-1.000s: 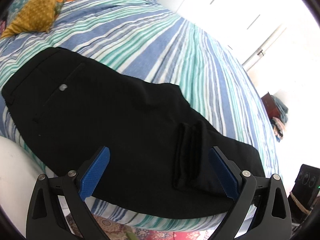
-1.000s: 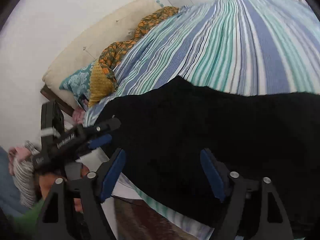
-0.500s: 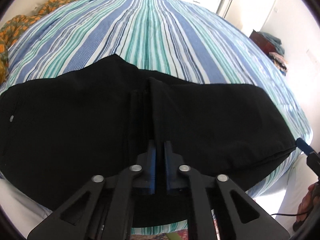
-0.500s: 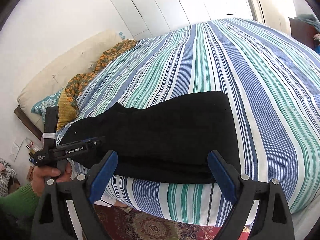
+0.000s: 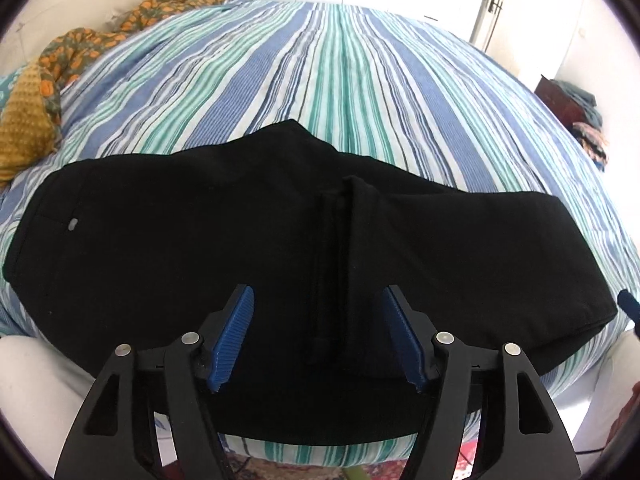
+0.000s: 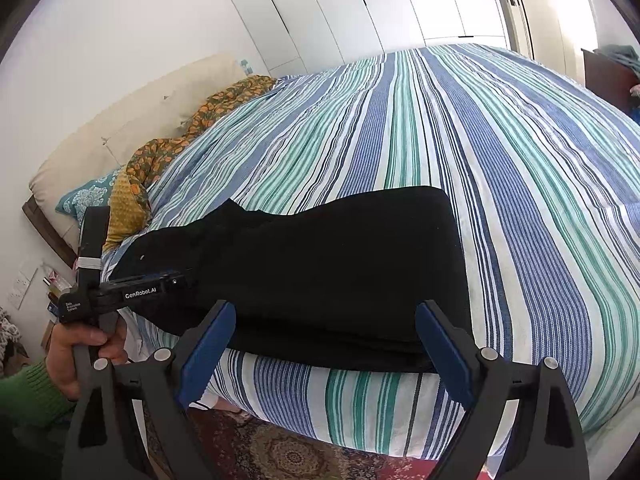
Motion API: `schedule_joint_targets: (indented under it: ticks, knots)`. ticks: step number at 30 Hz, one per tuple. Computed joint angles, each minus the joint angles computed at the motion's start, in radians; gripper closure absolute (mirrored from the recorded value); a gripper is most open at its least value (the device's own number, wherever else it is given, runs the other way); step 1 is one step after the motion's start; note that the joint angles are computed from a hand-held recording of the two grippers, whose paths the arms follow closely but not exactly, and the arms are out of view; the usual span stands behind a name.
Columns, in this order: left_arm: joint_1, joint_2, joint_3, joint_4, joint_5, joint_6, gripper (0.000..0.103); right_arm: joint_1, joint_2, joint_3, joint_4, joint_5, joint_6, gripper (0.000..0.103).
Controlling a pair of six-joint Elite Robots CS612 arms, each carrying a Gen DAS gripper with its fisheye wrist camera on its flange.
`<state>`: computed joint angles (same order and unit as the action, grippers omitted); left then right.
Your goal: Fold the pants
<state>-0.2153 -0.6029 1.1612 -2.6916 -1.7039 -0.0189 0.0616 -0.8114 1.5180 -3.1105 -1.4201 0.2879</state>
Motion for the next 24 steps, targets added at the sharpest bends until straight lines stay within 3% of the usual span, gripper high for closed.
schedule_joint_targets:
  ticks: [2,4,5,7,9,14,18,24]
  knots:
    - [0.001,0.013,-0.023,0.071,-0.014,0.013,0.048,-0.015,0.004,-0.001,-0.035,0.058,0.03,0.012]
    - [-0.002,0.017,-0.022,0.072,-0.016,0.013,0.049,-0.033,0.018,-0.017,-0.052,0.134,0.055,0.011]
    - [-0.004,0.017,-0.021,0.07,-0.009,0.018,0.048,-0.042,0.029,-0.028,-0.047,0.167,0.073,0.006]
    - [-0.006,0.014,-0.016,0.067,-0.002,0.027,0.045,-0.056,0.049,-0.06,0.063,0.217,0.122,0.0]
    - [-0.008,0.013,-0.01,0.063,0.007,0.034,0.045,-0.061,0.06,-0.071,0.135,0.226,0.165,0.001]
    - [-0.012,0.018,-0.032,0.111,0.013,0.026,0.034,-0.056,0.032,-0.033,-0.034,0.231,0.137,0.001]
    - [-0.014,0.028,-0.068,0.178,0.015,-0.03,0.03,-0.045,0.007,-0.01,-0.022,0.2,0.08,0.001]
    - [-0.02,0.027,-0.075,0.215,0.044,-0.073,0.028,-0.05,-0.006,0.01,-0.034,0.205,0.083,0.001]
